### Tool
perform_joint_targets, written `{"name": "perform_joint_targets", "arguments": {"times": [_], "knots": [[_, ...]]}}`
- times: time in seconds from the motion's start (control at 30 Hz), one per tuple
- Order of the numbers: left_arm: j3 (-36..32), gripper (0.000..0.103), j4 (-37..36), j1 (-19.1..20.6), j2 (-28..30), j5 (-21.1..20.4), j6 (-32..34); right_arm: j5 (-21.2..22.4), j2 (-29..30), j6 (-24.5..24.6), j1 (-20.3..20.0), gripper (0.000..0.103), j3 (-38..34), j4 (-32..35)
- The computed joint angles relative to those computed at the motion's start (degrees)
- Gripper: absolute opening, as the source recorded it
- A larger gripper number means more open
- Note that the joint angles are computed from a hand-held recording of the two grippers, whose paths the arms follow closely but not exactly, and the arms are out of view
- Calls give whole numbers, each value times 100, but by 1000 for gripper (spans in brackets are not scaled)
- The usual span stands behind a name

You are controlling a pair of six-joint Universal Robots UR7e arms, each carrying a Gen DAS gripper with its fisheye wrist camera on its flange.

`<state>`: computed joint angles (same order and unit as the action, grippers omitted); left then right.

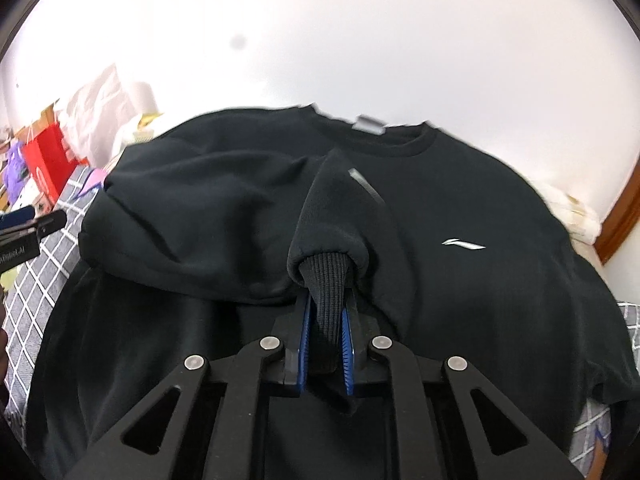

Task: Fold small clothes
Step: 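Grasp the other sleeve cuff with the right gripper and lift it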

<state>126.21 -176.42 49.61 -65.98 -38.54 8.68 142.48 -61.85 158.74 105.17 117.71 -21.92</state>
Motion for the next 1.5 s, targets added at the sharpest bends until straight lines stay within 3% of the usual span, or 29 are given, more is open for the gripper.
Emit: {"name": "perform_joint_targets", "arguments": {"times": [0.13, 0.27, 0.47, 0.63, 0.9, 1.2, 1.5], "knots": [[64, 76, -468, -153, 142, 189, 621, 99, -454, -82, 32, 13, 270, -117], [92, 77, -1461, -179, 387, 140, 1234, 144, -749, -138, 17, 13, 458, -156], [34, 77, -1221, -35, 318, -331, 554, 204, -817, 90, 91, 13, 587, -166], [80, 77, -928, -56, 269, -342, 292, 218, -891, 188, 150, 13, 653, -95], [125, 77, -432, -214, 114, -371, -5, -159, -1380, 328, -57, 12, 820, -3], [6, 82, -297, -311, 237, -573, -163, -787, -2512, 214, -637, 10, 1131, 307], [-126, 83, -347, -209, 464, -579, -94, -1157, -3221, 88, -1664, 8, 1338, 711]]}}
